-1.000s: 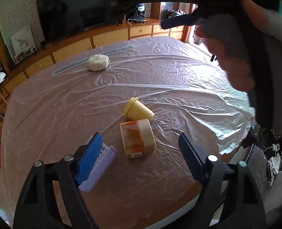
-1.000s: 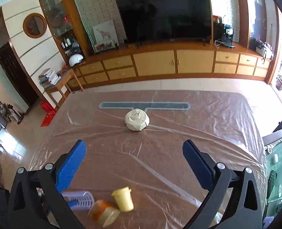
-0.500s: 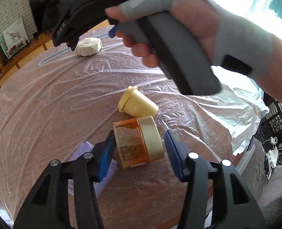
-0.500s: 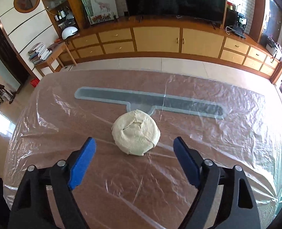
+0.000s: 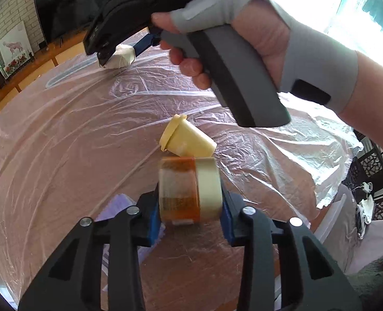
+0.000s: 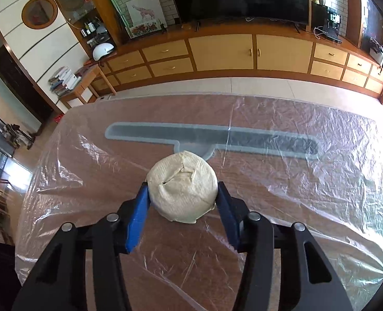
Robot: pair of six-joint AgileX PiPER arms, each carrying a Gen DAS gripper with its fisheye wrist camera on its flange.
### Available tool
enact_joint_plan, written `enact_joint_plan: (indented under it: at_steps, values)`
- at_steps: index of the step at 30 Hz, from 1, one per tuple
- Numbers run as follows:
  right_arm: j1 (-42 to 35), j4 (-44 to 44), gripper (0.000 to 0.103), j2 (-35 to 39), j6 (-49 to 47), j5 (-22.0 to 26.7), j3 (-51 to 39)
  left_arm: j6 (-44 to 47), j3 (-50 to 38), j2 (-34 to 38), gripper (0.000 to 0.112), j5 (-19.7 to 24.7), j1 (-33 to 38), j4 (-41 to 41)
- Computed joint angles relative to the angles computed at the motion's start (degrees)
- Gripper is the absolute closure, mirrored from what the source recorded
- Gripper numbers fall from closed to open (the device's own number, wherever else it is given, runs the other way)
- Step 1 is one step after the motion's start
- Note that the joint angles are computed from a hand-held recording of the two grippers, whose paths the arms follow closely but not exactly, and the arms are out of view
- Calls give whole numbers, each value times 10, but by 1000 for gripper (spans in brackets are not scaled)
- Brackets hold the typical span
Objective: Collect trash
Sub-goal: 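Grasp the white tape roll with the right tool while the left tool grasps the orange-capped jar, then carry the tape roll and jar with both tools over the trash bin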
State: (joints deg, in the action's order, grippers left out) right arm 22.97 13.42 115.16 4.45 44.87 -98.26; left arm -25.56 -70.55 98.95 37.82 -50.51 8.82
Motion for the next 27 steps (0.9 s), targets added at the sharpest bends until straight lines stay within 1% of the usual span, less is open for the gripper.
enact_joint_plan:
  at_steps: [4,6,9,13,16,21,27]
  values:
    - [-20,55,53,-36,-43,-19,49,55,11,-17,75,-12,29,-71]
    - [-35,95,53,-58,-74,-24,82,75,14,-22,75,-15,42,-93]
    - [-47,120,53,-89,-99,-25,120,102,15,-27,75,-15,53,-118]
    - [-67,163,53,-135,-137,-27,174,106,19,-40,75,-15,52,-125]
    - [-77,180,53,-170,-148,-30,214,107,30,-54,75,-20,53,-130]
    - [-103,235,53,-230,-178,-28,284,87,41,-71,75,-26,52,-119]
    - [-113,247,53,-305,-180,-25,361,68,64,-98,75,-37,52,-116]
